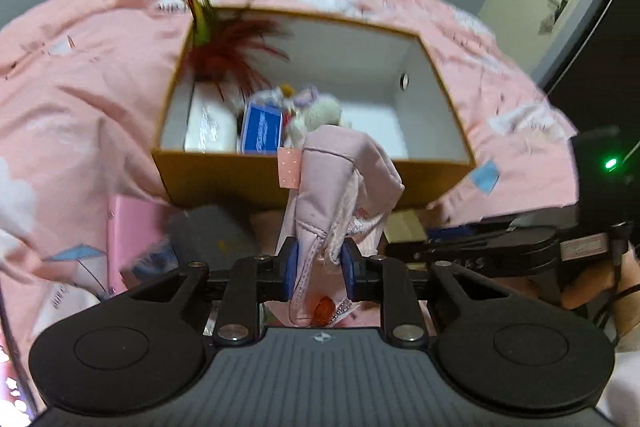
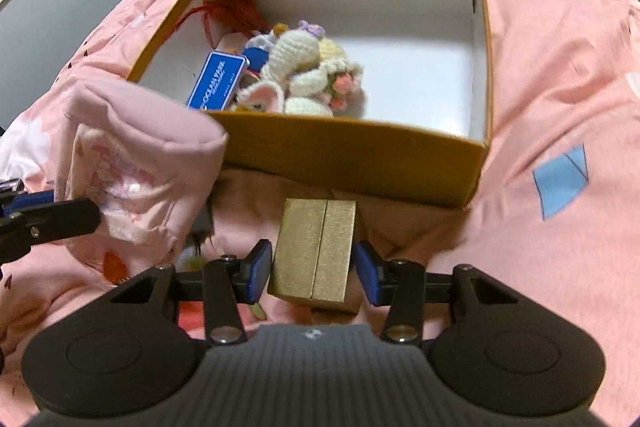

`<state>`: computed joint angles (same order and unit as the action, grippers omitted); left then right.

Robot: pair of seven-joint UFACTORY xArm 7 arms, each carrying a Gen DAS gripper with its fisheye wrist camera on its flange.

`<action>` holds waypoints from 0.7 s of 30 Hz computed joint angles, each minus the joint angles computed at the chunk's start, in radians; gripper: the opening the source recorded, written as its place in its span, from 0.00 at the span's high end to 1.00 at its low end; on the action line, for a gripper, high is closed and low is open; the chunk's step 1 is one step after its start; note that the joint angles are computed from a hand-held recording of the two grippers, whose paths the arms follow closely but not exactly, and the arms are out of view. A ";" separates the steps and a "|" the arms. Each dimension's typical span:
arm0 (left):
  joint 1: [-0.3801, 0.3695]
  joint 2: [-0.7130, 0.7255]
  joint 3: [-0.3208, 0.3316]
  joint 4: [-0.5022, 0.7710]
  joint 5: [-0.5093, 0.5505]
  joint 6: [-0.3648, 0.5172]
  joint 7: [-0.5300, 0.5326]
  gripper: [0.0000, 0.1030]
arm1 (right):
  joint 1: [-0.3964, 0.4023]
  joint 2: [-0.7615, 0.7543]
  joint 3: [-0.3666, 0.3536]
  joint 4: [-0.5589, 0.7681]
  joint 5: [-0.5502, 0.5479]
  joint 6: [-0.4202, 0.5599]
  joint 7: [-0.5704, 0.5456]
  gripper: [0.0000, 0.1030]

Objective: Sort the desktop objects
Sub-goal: 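Hold the gold box and pink pouch and lift them above the bedding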

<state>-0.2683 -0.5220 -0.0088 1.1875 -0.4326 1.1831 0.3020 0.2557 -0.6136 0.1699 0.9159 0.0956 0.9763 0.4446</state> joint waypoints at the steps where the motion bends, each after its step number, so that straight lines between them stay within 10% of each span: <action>1: 0.005 -0.002 -0.014 -0.010 0.020 0.000 -0.008 0.74 | 0.002 -0.005 0.000 -0.004 0.001 0.001 -0.002 0.53; 7: 0.014 0.010 -0.039 -0.024 0.074 0.016 -0.061 0.67 | 0.013 -0.010 0.006 -0.022 0.004 -0.017 -0.002 0.52; 11: 0.019 0.011 -0.038 -0.025 0.088 0.025 -0.088 0.41 | 0.021 -0.006 0.010 -0.024 0.001 -0.016 -0.012 0.51; 21: 0.050 0.055 -0.016 -0.003 0.114 0.088 -0.147 0.40 | 0.026 0.000 0.012 -0.024 -0.001 -0.012 -0.020 0.47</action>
